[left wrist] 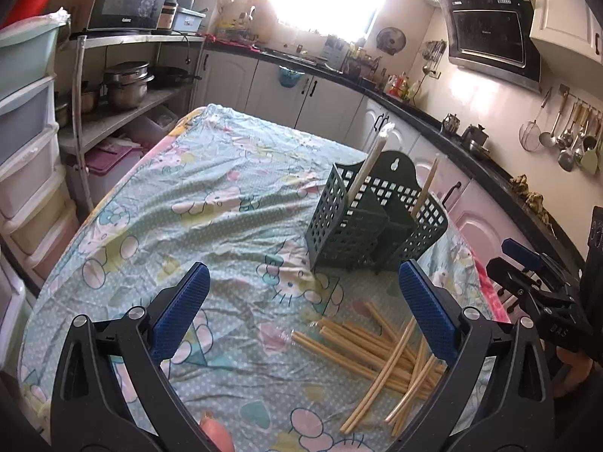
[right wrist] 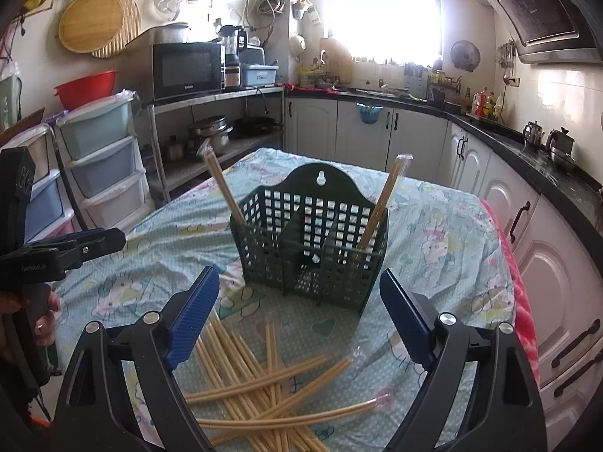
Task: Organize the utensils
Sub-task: 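Withdraw both tools from the caddy back toward the chopstick pile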
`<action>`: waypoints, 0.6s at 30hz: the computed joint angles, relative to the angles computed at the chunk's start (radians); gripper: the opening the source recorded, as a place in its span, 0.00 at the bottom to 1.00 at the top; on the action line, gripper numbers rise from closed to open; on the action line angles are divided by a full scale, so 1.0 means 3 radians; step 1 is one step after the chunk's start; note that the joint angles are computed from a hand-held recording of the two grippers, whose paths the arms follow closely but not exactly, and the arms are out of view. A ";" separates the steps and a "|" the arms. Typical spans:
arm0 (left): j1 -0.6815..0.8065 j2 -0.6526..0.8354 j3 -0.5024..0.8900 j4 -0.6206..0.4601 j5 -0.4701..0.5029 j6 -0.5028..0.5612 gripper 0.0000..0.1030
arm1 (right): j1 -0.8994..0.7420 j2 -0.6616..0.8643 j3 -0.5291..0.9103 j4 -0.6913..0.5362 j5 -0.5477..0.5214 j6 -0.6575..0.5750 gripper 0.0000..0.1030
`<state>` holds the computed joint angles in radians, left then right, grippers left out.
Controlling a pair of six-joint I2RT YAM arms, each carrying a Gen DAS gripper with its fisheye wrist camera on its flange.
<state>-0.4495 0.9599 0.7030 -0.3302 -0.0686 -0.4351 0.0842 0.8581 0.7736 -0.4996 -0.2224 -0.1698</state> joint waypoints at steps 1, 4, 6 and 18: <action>-0.0005 -0.0001 -0.0015 0.0004 0.0004 -0.0007 0.90 | 0.0004 -0.0008 -0.0021 -0.0005 0.0001 -0.0005 0.82; -0.0025 0.0005 -0.0073 0.0015 0.0008 -0.0036 0.90 | 0.0015 -0.0046 -0.0090 -0.0023 0.0013 -0.0015 0.82; -0.0034 0.0010 -0.0109 0.0025 0.0017 -0.0039 0.90 | 0.0016 -0.0059 -0.0119 -0.0033 0.0031 -0.0031 0.82; -0.0258 0.0155 -0.0285 0.0123 0.0028 -0.0150 0.90 | -0.0195 -0.0106 -0.0300 -0.0091 -0.0055 -0.0081 0.82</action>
<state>-0.5269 1.0066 0.6174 -0.2933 -0.0602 -0.4802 0.0259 0.8264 0.6836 -0.5269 -0.2390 -0.1940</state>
